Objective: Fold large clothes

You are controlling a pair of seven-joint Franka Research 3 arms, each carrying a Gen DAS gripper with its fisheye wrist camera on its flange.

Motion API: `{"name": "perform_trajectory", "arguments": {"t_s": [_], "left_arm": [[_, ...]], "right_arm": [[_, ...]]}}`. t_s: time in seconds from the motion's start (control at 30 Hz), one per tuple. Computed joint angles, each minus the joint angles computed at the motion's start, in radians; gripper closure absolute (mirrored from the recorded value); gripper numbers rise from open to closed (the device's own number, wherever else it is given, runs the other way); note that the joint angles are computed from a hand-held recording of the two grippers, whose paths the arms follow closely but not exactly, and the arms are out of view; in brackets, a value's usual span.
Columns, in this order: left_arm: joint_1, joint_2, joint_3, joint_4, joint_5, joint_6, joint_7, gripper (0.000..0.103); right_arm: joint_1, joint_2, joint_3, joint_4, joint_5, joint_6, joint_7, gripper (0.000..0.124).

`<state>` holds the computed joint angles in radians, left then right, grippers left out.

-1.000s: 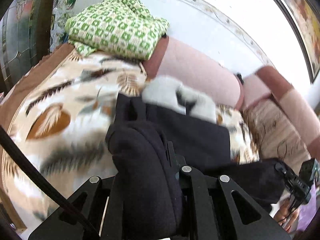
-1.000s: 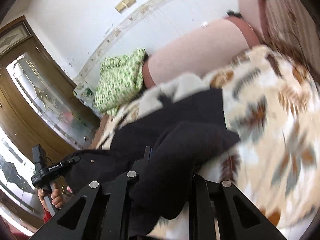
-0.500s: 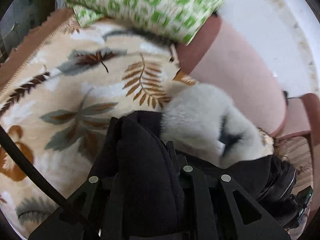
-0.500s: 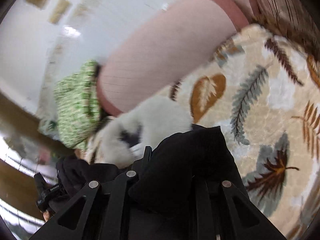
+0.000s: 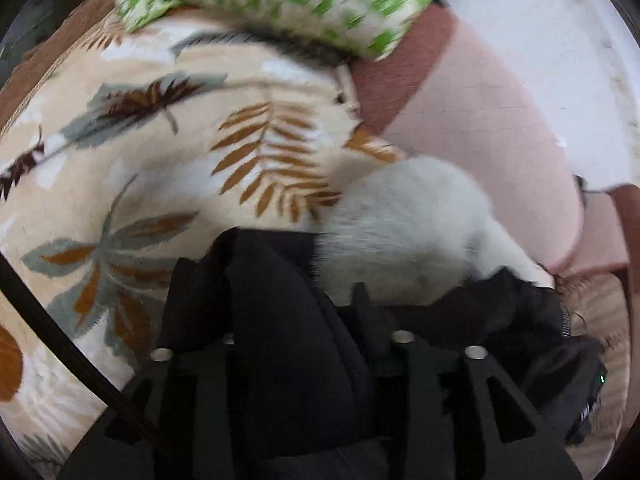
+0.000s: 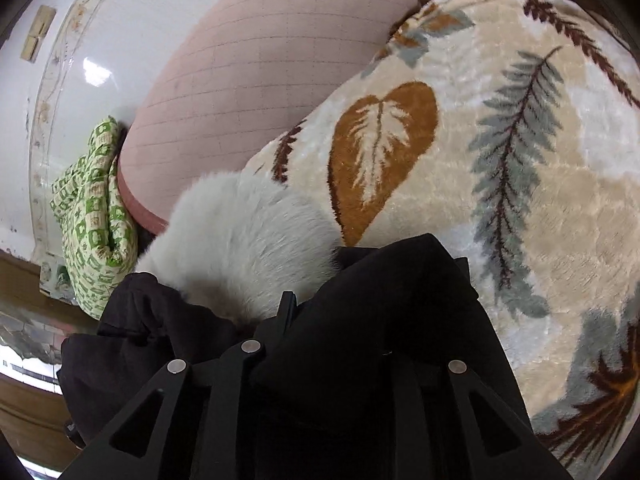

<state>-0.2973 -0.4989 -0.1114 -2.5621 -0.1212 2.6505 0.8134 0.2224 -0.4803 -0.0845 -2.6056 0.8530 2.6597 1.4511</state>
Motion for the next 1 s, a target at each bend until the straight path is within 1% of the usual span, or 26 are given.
{"name": "perform_trajectory", "arguments": {"t_s": [0.03, 0.07, 0.1, 0.13, 0.17, 0.2, 0.23, 0.27, 0.3, 0.33, 0.37, 0.4, 0.43, 0.5, 0.57, 0.6, 0.63, 0.67, 0.7, 0.73, 0.8, 0.83, 0.9, 0.93, 0.97, 1.0], "left_arm": [[-0.011, -0.041, 0.008, -0.022, -0.01, 0.023, 0.011, 0.052], [-0.014, -0.071, 0.009, -0.035, -0.013, 0.034, 0.009, 0.046], [-0.014, -0.112, 0.009, -0.051, -0.014, 0.039, -0.001, 0.039], [-0.003, -0.152, -0.001, -0.062, -0.004, 0.033, -0.024, 0.037], [0.021, -0.181, -0.023, -0.064, 0.02, 0.019, -0.058, 0.034], [0.059, -0.224, -0.059, -0.066, 0.063, -0.012, -0.103, 0.033], [0.081, -0.264, -0.082, -0.064, 0.103, -0.045, -0.131, 0.033], [0.086, -0.29, -0.09, -0.062, 0.131, -0.07, -0.146, 0.033], [0.095, -0.328, -0.105, -0.056, 0.163, -0.118, -0.166, 0.033], [0.104, -0.372, -0.124, -0.055, 0.196, -0.164, -0.19, 0.033], [0.104, -0.407, -0.135, -0.061, 0.221, -0.189, -0.21, 0.031], [0.104, -0.455, -0.153, -0.072, 0.248, -0.221, -0.234, 0.026], [0.101, -0.498, -0.172, -0.081, 0.274, -0.26, -0.255, 0.024], [0.083, -0.56, -0.205, -0.105, 0.315, -0.337, -0.294, 0.023], [0.048, -0.607, -0.23, -0.137, 0.341, -0.396, -0.328, 0.023], [0.026, -0.63, -0.245, -0.159, 0.349, -0.42, -0.35, 0.023], [0.004, -0.65, -0.26, -0.182, 0.355, -0.438, -0.376, 0.023], [-0.014, -0.659, -0.264, -0.198, 0.363, -0.448, -0.395, 0.023], [-0.034, -0.663, -0.267, -0.218, 0.367, -0.451, -0.414, 0.023], [-0.053, -0.662, -0.263, -0.237, 0.372, -0.444, -0.427, 0.023], [-0.081, -0.653, -0.251, -0.263, 0.389, -0.427, -0.434, 0.023], [-0.086, -0.644, -0.246, -0.273, 0.405, -0.415, -0.432, 0.023], [-0.087, -0.634, -0.247, -0.283, 0.435, -0.404, -0.433, 0.023], [-0.085, -0.634, -0.244, -0.292, 0.453, -0.4, -0.429, 0.023], [-0.086, -0.631, -0.238, -0.296, 0.461, -0.397, -0.429, 0.023], [-0.088, -0.625, -0.223, -0.3, 0.464, -0.392, -0.423, 0.023]], "right_arm": [[-0.001, -0.027, -0.001, -0.007, -0.001, 0.005, -0.008, 0.078], [-0.007, -0.052, 0.011, -0.015, -0.01, 0.029, -0.003, 0.065], [-0.026, -0.085, 0.035, -0.029, -0.042, 0.06, 0.019, 0.044], [-0.049, -0.109, 0.062, -0.037, -0.085, 0.082, 0.053, 0.03], [-0.074, -0.133, 0.091, -0.043, -0.134, 0.099, 0.093, 0.027], [-0.104, -0.172, 0.117, -0.05, -0.193, 0.1, 0.133, 0.027], [-0.12, -0.196, 0.127, -0.05, -0.232, 0.09, 0.161, 0.027], [-0.146, -0.236, 0.148, -0.055, -0.28, 0.078, 0.196, 0.027], [-0.166, -0.279, 0.167, -0.064, -0.321, 0.07, 0.225, 0.027], [-0.17, -0.326, 0.177, -0.075, -0.351, 0.064, 0.239, 0.027], [-0.158, -0.371, 0.18, -0.086, -0.373, 0.058, 0.241, 0.027], [-0.142, -0.417, 0.184, -0.096, -0.396, 0.043, 0.241, 0.027], [-0.125, -0.45, 0.192, -0.099, -0.417, 0.027, 0.245, 0.027], [-0.066, -0.519, 0.207, -0.115, -0.447, -0.008, 0.245, 0.027], [-0.003, -0.558, 0.228, -0.13, -0.461, -0.028, 0.249, 0.035], [0.024, -0.561, 0.246, -0.133, -0.468, -0.038, 0.254, 0.049], [0.05, -0.553, 0.26, -0.133, -0.474, -0.04, 0.257, 0.065], [0.085, -0.531, 0.279, -0.129, -0.479, -0.039, 0.256, 0.073], [0.109, -0.501, 0.295, -0.122, -0.486, -0.032, 0.258, 0.084], [0.122, -0.471, 0.315, -0.118, -0.497, -0.021, 0.265, 0.085], [0.121, -0.394, 0.351, -0.098, -0.53, 0.019, 0.29, 0.085], [0.089, -0.324, 0.395, -0.067, -0.568, 0.052, 0.318, 0.085], [0.003, -0.213, 0.471, -0.009, -0.654, 0.09, 0.385, 0.085], [-0.026, -0.16, 0.491, 0.02, -0.683, 0.098, 0.415, 0.085], [-0.077, -0.089, 0.526, 0.061, -0.722, 0.104, 0.464, 0.085], [-0.114, -0.045, 0.554, 0.086, -0.759, 0.107, 0.508, 0.085]]}}
